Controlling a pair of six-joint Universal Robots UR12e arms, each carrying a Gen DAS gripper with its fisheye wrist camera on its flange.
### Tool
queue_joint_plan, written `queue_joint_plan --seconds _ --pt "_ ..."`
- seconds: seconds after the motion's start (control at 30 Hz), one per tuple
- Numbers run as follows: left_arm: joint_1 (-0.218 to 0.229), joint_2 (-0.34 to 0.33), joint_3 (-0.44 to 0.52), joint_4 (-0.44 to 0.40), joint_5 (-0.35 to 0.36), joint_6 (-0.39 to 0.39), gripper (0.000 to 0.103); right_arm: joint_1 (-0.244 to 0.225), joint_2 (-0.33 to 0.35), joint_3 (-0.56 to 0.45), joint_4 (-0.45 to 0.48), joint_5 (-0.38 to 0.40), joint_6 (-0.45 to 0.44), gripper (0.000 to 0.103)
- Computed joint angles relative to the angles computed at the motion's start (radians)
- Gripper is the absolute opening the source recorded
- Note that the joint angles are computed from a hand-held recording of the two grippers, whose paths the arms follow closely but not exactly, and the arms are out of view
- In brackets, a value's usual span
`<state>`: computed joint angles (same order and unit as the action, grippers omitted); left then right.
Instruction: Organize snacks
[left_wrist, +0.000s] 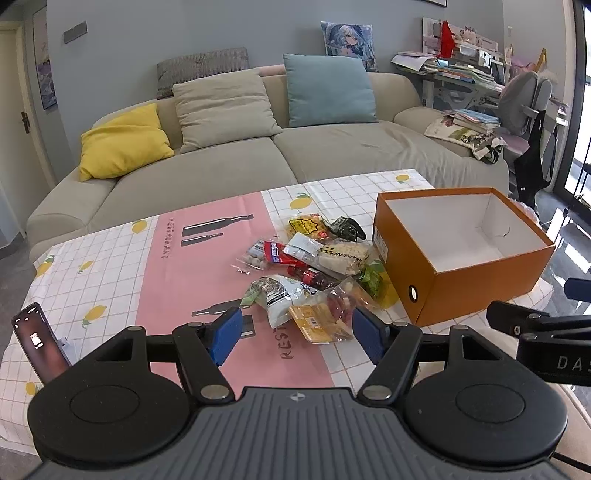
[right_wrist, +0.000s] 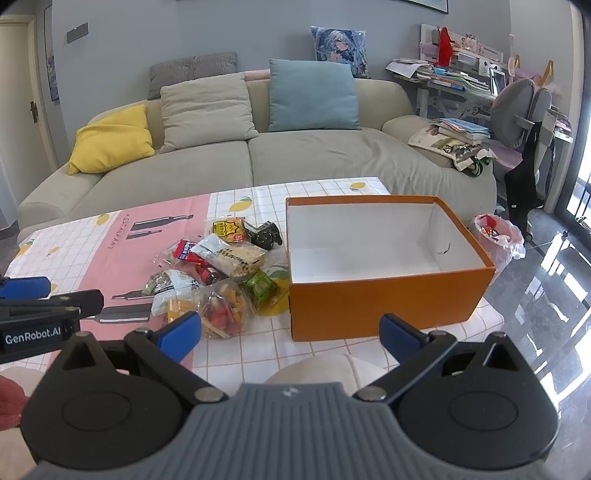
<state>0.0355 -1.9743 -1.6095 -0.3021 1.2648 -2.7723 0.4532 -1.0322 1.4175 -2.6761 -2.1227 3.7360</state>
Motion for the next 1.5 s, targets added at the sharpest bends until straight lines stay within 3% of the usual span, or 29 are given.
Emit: queue_joint_plan --seconds 1.5 --pt "0.000 -0.002 0.008 -0.017 0.020 0.011 0.080 0.000 0.003 -0.008 0.022 0.011 -0.009 0.100"
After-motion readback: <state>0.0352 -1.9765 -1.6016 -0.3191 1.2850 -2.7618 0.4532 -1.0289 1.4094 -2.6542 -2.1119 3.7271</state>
